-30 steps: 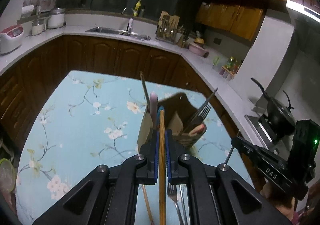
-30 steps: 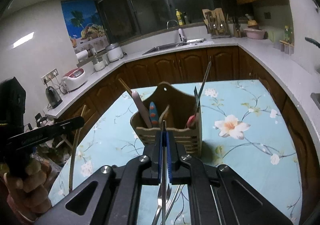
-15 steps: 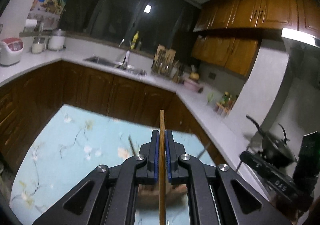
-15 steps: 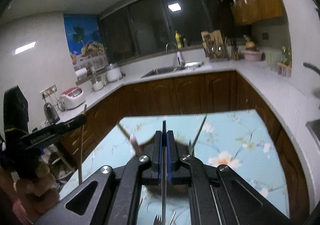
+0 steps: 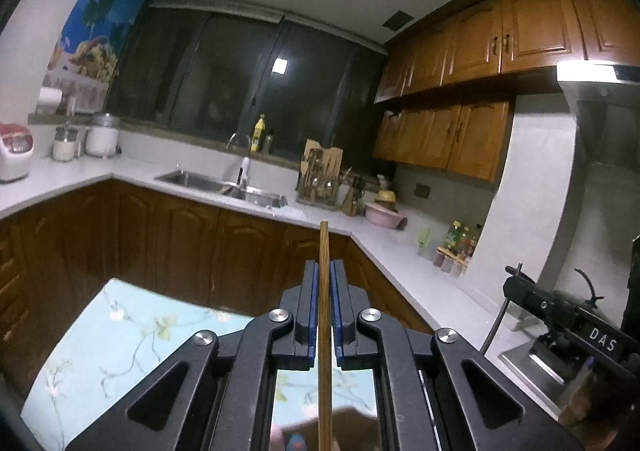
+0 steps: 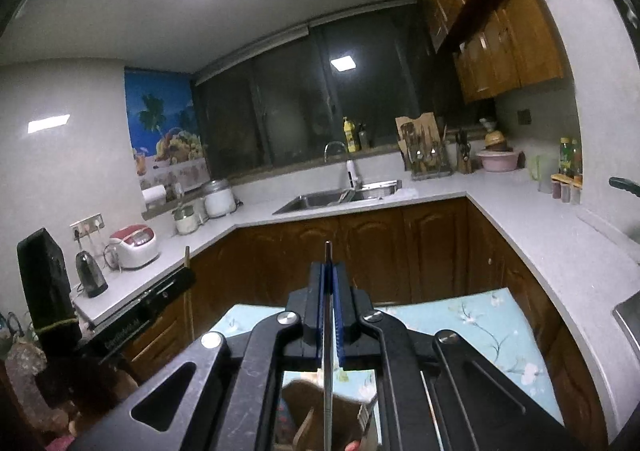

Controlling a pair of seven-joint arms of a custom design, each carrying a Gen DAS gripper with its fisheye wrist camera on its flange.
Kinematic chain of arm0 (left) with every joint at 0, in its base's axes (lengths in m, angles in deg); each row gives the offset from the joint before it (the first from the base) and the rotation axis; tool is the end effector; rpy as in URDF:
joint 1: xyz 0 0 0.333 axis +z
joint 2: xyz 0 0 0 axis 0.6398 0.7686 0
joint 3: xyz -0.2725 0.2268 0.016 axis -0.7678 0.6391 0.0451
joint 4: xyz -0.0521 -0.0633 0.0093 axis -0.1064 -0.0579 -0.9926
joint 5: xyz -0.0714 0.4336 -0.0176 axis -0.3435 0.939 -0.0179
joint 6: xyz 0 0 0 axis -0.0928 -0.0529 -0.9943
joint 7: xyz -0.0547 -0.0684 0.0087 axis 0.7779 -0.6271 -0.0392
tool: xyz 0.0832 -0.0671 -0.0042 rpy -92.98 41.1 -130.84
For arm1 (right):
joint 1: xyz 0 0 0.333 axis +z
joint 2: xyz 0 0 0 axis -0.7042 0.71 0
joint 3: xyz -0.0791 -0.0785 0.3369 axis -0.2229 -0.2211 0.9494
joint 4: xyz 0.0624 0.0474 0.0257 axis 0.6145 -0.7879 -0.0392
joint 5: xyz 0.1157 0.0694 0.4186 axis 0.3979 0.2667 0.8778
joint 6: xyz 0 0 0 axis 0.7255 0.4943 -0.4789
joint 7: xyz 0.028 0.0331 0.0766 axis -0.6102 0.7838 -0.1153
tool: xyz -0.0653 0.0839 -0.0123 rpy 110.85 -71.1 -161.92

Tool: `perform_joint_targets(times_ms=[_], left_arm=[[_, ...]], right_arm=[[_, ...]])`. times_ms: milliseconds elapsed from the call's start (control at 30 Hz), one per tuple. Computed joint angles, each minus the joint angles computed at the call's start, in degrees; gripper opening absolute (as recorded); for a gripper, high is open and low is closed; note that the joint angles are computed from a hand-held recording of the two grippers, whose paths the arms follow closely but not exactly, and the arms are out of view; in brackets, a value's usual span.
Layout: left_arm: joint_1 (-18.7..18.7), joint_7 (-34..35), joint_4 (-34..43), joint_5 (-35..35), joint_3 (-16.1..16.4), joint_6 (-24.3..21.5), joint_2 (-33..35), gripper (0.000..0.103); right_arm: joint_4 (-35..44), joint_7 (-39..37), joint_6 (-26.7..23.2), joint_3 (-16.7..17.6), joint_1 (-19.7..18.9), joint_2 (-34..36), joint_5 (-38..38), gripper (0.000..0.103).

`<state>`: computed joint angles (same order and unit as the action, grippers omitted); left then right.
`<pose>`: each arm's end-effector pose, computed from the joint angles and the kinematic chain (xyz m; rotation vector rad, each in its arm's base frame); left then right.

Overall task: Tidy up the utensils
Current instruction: 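Lift both chopsticks and carry them above the wooden holder, then lower both chopsticks into the holder and open both grippers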

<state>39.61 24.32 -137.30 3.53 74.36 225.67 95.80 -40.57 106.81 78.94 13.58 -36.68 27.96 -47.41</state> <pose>0.6716 -0.1077 0.6291 -1.5157 1.3287 -1.4295 0.6996 0.1409 0.7212 -1.5691 1.2149 -0.5755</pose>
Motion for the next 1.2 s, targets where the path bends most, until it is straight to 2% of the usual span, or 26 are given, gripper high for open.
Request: perform_joint_targets(times_ms=[67,100,167,267,333,400,500,633,800,933,1067,1167,1200], left_arm=[[-6.68,6.19,1.44,-5.99,5.74,2.37,2.40,0.004],[-7.54,7.68,1.90,-7.28,6.23,3.23,3.31,0.004],[-6.00,7.44,3.11,-6.45,4.43,5.07,5.62,0.004],[-7.37,10.19,4.94,-8.87,5.19,7.11,8.97,0.005],[-10.09,13.57,6.05,-12.59,7.32,7.52,10.94,0.005],[-11.41,16.00,6.79,-14.77,8.02,8.29,12.34,0.005],[-12.30,18.50,7.85,-16.81,7.84,8.98,14.17,0.005],[-12.47,20.40,7.10,-17.98,7.49,8.10,14.20,0.005],[-12.09,20.83,5.01,-18.35,7.18,5.67,13.06,0.005],[-14.86,22.26,4.07,-20.33,10.02,2.77,11.73,0.005],[-17.28,22.53,2.79,-21.11,12.83,-0.30,9.02,0.005],[-15.92,21.36,1.66,-18.77,12.02,-3.45,6.43,0.005],[-16.33,20.86,1.05,-18.17,12.93,-4.17,5.49,0.005]], right_arm=[[0.91,-0.75,1.11,0.25,-0.03,1.25,0.23,0.004],[1.00,-1.51,1.64,0.59,-0.26,1.59,0.71,0.004],[1.54,-1.95,2.51,0.89,-0.35,2.65,0.43,0.004],[1.25,-4.21,4.53,2.25,-1.13,3.36,1.86,0.004],[0.72,-7.45,5.67,3.86,-2.41,3.68,5.21,0.004],[0.21,-9.04,6.42,4.40,-2.83,3.94,6.72,0.004],[-0.96,-13.97,6.54,5.91,-4.09,3.85,11.87,0.004],[-3.05,-15.40,5.30,4.90,-3.27,3.18,12.25,0.004],[-6.25,-12.82,3.70,2.79,-1.80,1.74,9.72,0.004],[-8.29,-10.33,1.02,1.49,-0.86,0.85,6.82,0.004],[-10.21,-11.88,1.81,1.47,-0.56,-0.35,8.24,0.004],[-10.54,-10.64,1.89,0.83,0.12,-0.65,6.98,0.004],[-10.54,-10.03,1.68,0.58,0.28,-0.68,6.24,0.004]])
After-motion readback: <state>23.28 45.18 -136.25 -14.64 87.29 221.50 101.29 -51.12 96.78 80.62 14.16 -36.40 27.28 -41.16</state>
